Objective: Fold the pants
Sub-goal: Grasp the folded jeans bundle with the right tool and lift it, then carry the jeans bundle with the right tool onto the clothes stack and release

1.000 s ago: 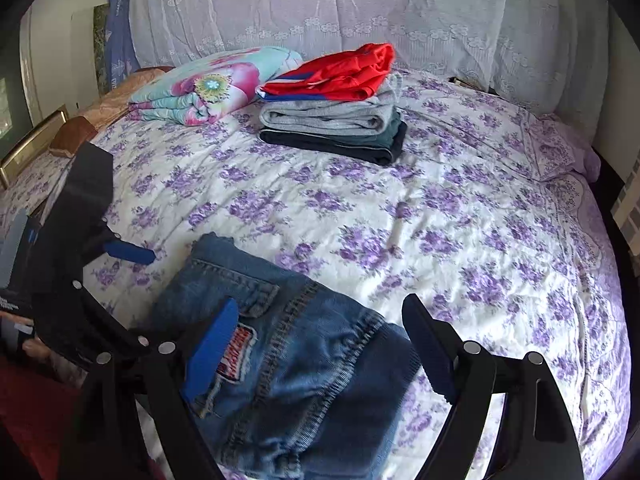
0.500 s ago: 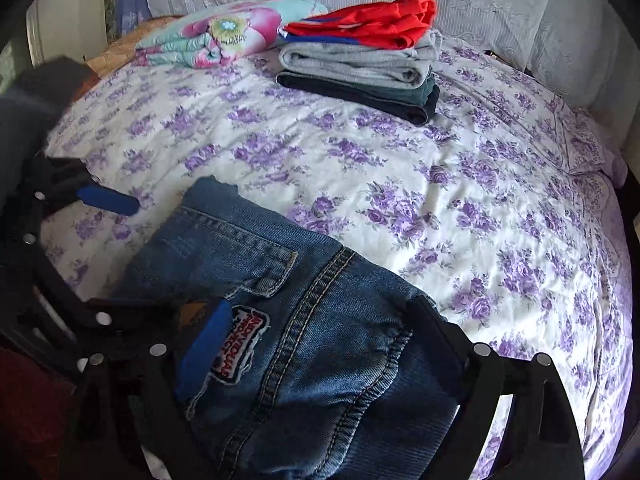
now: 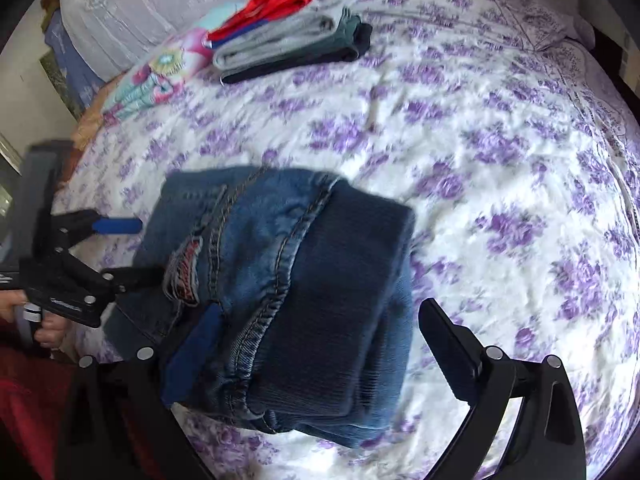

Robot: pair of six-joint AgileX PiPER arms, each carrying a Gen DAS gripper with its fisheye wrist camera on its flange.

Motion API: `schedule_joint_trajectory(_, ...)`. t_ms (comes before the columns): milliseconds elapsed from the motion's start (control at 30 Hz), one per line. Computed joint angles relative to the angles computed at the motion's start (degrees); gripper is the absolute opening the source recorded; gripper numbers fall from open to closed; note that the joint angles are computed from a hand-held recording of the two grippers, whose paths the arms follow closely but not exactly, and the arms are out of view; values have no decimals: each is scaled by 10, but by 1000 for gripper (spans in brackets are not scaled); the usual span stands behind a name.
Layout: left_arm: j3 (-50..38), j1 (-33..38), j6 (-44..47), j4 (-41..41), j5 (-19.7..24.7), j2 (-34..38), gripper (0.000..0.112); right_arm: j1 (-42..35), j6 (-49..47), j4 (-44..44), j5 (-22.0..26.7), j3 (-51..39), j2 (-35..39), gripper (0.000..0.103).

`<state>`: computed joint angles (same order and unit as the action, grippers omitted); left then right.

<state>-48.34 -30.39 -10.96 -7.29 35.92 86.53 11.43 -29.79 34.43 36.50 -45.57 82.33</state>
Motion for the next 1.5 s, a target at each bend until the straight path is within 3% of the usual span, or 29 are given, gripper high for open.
schedule_joint_trajectory(200,6,22,44,-61,-7,7,99,-168,-126,230,110,-17,93,99)
schedule_joint_trajectory(333,8,30,60,-86,-8,8,99,-156,-153,260,138,-30,128,99)
schedule_joint_trajectory(467,30,96,236,-277,8,21,99,-108,-145,218,134,-59,160,99)
schedule_joint_trajectory(533,46,132,318,-371,22,35,99,-107,-171,245,142,-69,189,99)
schedule_joint_trajectory(633,53,145,350,-413,26,41,99,-113,-216,277,158,-80,220,100)
schedule_joint_trajectory(733,48,137,336,-406,21,42,99,-117,-227,274,166,-88,227,100)
schedule_joint_trajectory(833,32,118,293,-370,9,40,99,-111,-214,258,154,-83,210,89)
schedule_joint_trajectory(900,20,99,255,-324,0,33,95,-100,-210,248,136,-76,191,82)
schedule_joint_trajectory(967,6,76,216,-273,-2,20,81,-86,-195,225,123,-74,167,74)
schedule_joint_trajectory(1000,-4,61,188,-239,1,14,79,-84,-193,219,124,-76,161,72)
schedule_joint_trajectory(1167,-15,66,183,-229,15,-10,69,-88,-174,205,151,-94,118,66)
schedule_joint_trajectory(1333,-69,95,140,-188,38,-30,69,-67,-140,204,169,-189,119,65)
schedule_joint_trajectory(1500,-208,164,141,-161,99,24,69,-32,-64,189,206,-413,231,65)
